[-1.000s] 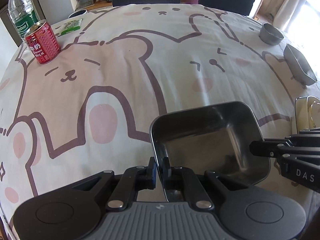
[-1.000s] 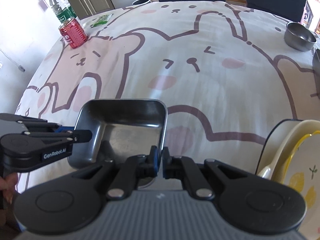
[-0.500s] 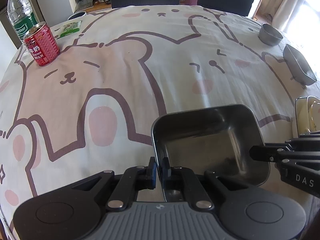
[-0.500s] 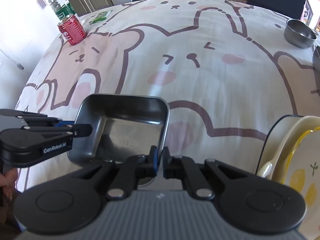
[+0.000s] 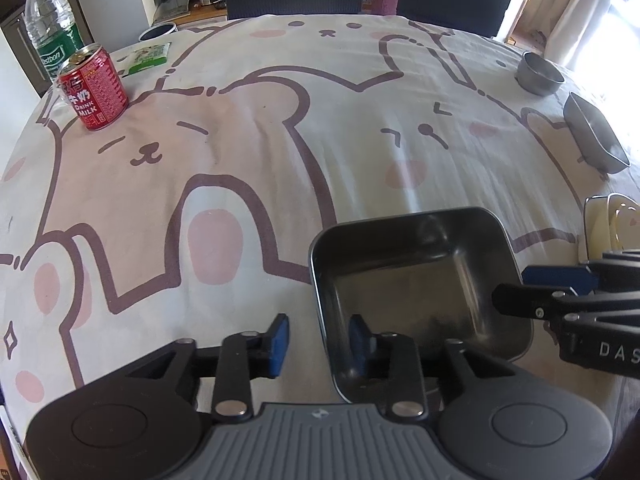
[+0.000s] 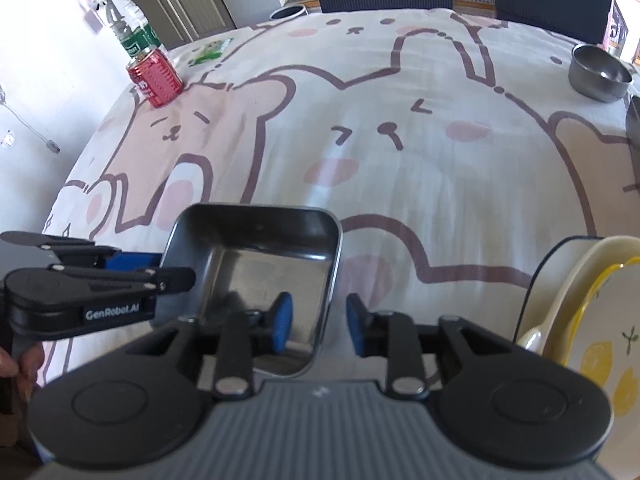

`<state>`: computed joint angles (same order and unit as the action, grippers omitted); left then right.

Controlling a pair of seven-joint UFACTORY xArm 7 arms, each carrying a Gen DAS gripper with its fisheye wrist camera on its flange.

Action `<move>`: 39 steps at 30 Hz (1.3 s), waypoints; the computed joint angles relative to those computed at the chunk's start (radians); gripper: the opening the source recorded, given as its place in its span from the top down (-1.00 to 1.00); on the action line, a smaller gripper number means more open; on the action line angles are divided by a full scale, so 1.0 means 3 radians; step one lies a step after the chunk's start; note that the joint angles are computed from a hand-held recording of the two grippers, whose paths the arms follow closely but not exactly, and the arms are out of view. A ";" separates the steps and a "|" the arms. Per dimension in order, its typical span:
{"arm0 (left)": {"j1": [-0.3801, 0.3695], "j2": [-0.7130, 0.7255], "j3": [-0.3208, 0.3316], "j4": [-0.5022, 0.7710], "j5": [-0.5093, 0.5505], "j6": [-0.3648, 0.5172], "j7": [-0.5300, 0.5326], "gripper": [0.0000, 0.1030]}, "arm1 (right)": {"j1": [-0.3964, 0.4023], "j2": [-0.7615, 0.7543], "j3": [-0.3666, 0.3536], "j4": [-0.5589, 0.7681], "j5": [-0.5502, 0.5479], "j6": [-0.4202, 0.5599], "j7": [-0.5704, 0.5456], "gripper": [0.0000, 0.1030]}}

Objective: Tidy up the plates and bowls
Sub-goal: 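Lower the steel tray onto the tablecloth and open both grippers, then move both grippers to the second, deeper steel rectangular tray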

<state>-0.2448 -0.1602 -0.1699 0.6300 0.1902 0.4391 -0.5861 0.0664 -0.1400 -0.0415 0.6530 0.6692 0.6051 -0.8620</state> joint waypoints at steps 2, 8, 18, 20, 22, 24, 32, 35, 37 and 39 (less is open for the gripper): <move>-0.0004 -0.0068 -0.0003 -0.0030 -0.0003 0.0022 -0.0003 0.10 | 0.0001 -0.0023 -0.0011 -0.0007 0.0034 0.0003 -0.0038 0.12; 0.0047 -0.0333 -0.0067 -0.0157 0.0112 0.0086 -0.0108 -0.46 | 0.0038 -0.0146 -0.0034 -0.0108 0.0107 -0.0148 -0.0166 -0.32; 0.0100 -0.0747 -0.0172 -0.0310 0.0156 0.0159 -0.0241 -1.00 | 0.0068 -0.0387 -0.0194 -0.0245 0.0094 -0.0167 -0.0392 -0.78; 0.0114 -0.0797 -0.0198 -0.0310 0.0161 0.0150 -0.0288 -1.00 | 0.0061 -0.0442 -0.0245 -0.0255 0.0130 -0.0165 -0.0460 -0.87; 0.0138 -0.0828 -0.0237 -0.0292 0.0183 0.0136 -0.0358 -1.00 | 0.0065 -0.0495 -0.0317 -0.0259 0.0226 -0.0180 -0.0583 -0.99; 0.0180 -0.0823 -0.0302 -0.0236 0.0246 0.0132 -0.0461 -1.00 | 0.0055 -0.0523 -0.0399 -0.0234 0.0332 -0.0168 -0.0718 -0.99; 0.0298 -0.0376 -0.0567 0.0258 0.0779 -0.0071 -0.1000 -1.00 | -0.0193 -0.0398 -0.0615 0.0018 0.0656 -0.0183 -0.1036 -0.99; 0.0232 -0.0056 -0.0601 0.0556 0.1034 -0.0096 -0.1205 -1.00 | -0.0347 -0.0264 -0.0663 0.0165 0.0772 -0.0202 -0.1121 -0.99; 0.0165 0.0176 -0.0621 0.0786 0.1245 -0.0080 -0.1348 -1.00 | -0.0470 -0.0146 -0.0688 0.0284 0.0854 -0.0196 -0.1160 -0.99; 0.0085 0.0405 -0.0622 0.1018 0.1509 -0.0081 -0.1544 -1.00 | -0.0608 -0.0018 -0.0702 0.0411 0.0929 -0.0162 -0.1176 -0.99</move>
<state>-0.2193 -0.0386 -0.3565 0.9355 0.6430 0.4149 -1.0493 -0.1160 -0.1453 -0.2520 0.7763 0.9478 0.5565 -1.2148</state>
